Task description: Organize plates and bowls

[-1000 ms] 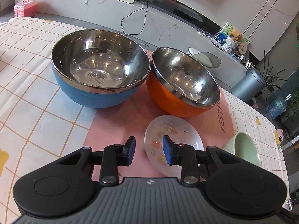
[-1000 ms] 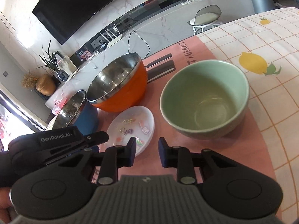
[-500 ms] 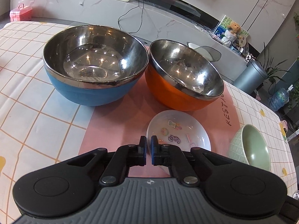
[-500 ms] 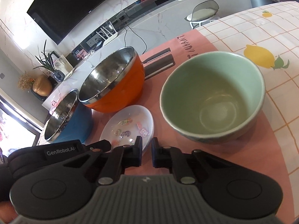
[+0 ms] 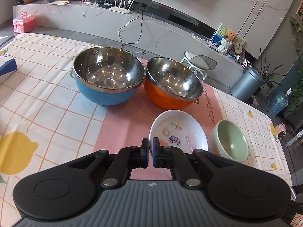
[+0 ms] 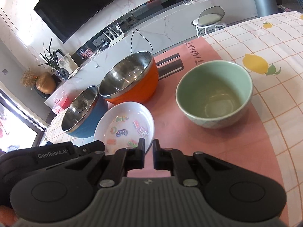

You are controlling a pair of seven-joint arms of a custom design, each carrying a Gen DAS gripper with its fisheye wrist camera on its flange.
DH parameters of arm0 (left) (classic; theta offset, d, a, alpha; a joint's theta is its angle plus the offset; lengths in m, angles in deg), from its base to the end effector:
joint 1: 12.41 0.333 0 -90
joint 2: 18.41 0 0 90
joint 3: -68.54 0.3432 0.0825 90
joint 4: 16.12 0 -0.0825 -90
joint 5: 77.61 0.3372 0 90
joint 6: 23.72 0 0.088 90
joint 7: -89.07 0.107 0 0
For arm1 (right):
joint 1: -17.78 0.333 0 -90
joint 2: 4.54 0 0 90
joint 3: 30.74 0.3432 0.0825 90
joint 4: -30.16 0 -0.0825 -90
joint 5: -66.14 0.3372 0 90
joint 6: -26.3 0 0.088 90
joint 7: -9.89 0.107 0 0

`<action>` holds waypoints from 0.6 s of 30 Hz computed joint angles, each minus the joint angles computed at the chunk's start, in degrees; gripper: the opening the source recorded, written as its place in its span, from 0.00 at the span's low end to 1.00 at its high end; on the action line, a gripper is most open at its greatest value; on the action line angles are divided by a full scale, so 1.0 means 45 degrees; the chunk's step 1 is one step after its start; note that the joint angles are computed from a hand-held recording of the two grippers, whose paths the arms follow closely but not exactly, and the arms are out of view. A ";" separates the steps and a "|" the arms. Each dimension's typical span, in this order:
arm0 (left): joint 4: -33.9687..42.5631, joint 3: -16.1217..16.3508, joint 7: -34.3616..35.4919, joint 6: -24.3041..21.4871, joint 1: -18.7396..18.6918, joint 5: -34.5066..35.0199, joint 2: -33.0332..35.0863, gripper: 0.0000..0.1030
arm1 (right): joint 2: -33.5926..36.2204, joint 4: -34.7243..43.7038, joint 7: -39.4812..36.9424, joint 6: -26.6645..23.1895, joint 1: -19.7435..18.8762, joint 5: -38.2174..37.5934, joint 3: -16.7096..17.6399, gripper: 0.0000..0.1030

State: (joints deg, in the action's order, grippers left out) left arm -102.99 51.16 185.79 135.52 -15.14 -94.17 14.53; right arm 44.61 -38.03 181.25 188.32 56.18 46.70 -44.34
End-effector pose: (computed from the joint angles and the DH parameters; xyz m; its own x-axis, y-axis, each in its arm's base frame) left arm 0.6989 -0.1838 0.4632 -0.2357 -0.9128 0.3336 -0.7930 -0.0179 -0.6090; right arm 0.6705 0.4122 0.4036 -0.2903 -0.8022 -0.5217 -0.6097 0.5753 -0.5453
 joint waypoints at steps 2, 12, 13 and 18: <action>-0.0840 -0.0229 0.0251 0.0159 0.0305 -0.0281 -0.0656 0.04 | -0.0510 -0.0832 0.0299 0.0390 0.0304 -0.0126 -0.0160 0.05; -0.4401 0.0090 0.0567 0.0114 0.0809 -0.1846 -0.3595 0.04 | -0.2527 -0.3902 0.1691 0.1906 0.2161 -0.1212 -0.1081 0.04; -0.4838 0.0042 0.0832 0.0212 0.0939 -0.2275 -0.3911 0.04 | -0.2638 -0.4019 0.1721 0.1877 0.2359 -0.1372 -0.1190 0.04; -0.6157 0.0383 0.1586 0.0350 0.0932 -0.3568 -0.4909 0.04 | -0.3096 -0.4477 0.1825 0.1704 0.2787 -0.1954 -0.1017 0.04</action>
